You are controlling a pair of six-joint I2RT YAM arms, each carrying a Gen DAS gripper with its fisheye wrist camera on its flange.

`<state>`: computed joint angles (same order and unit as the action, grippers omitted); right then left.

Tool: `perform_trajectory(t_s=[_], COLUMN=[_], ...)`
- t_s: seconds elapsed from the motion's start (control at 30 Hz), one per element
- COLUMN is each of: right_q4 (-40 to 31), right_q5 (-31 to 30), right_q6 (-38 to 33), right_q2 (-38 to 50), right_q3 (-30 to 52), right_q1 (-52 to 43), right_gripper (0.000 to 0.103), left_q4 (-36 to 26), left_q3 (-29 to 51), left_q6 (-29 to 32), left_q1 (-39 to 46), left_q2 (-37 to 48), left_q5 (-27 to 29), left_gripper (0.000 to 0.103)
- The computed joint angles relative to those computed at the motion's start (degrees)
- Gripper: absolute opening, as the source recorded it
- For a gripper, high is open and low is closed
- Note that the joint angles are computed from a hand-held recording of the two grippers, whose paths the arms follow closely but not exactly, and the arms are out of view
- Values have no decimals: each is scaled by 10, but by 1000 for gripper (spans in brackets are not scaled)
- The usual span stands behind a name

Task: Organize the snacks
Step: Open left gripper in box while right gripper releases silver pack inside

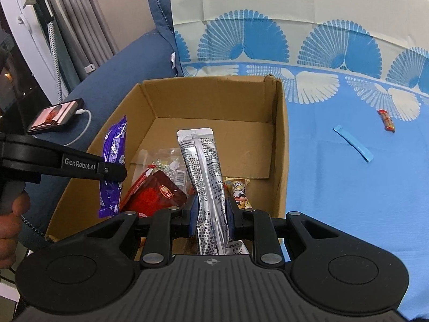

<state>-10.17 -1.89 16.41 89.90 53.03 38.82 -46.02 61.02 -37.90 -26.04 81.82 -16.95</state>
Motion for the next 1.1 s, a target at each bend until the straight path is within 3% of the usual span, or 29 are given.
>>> perform_trajectory(t_s=[0.17,0.23,0.27,0.3,0.37,0.53,0.77,1.1], right_q4=[9,15,11,5,-3,-33,-100,-202], right_q5=[8,16,15,6,-11,-9,54,156], right_q6=[6,24,32,36,35,25,45,60], right_q2=[21,29,34,37,29,-44,-207,-364], right_q3=[13,14,18,22,17,-26,-96,-124], right_q1=[2,2,0,-3,-5,11,77,177], right_gripper=[26,30,41,58,69,75,84,93], left_q4=[11,11,8,3,-3,-72,-214,-410], left_q3=[-1,-2,-3,-6,-22,-37,-24,72], left_q6=[14,18,16,10,-10,-56,-262,-523], left_q1=[18,23,20,15,-5,-46,-207,-433], left_q2=[20,25,24,18,-8,-67,-139,-89], left_q5=[8,10,1,-15,-53,-55,-116,-205], left_gripper=[12,37,73,102,103,103,103,103])
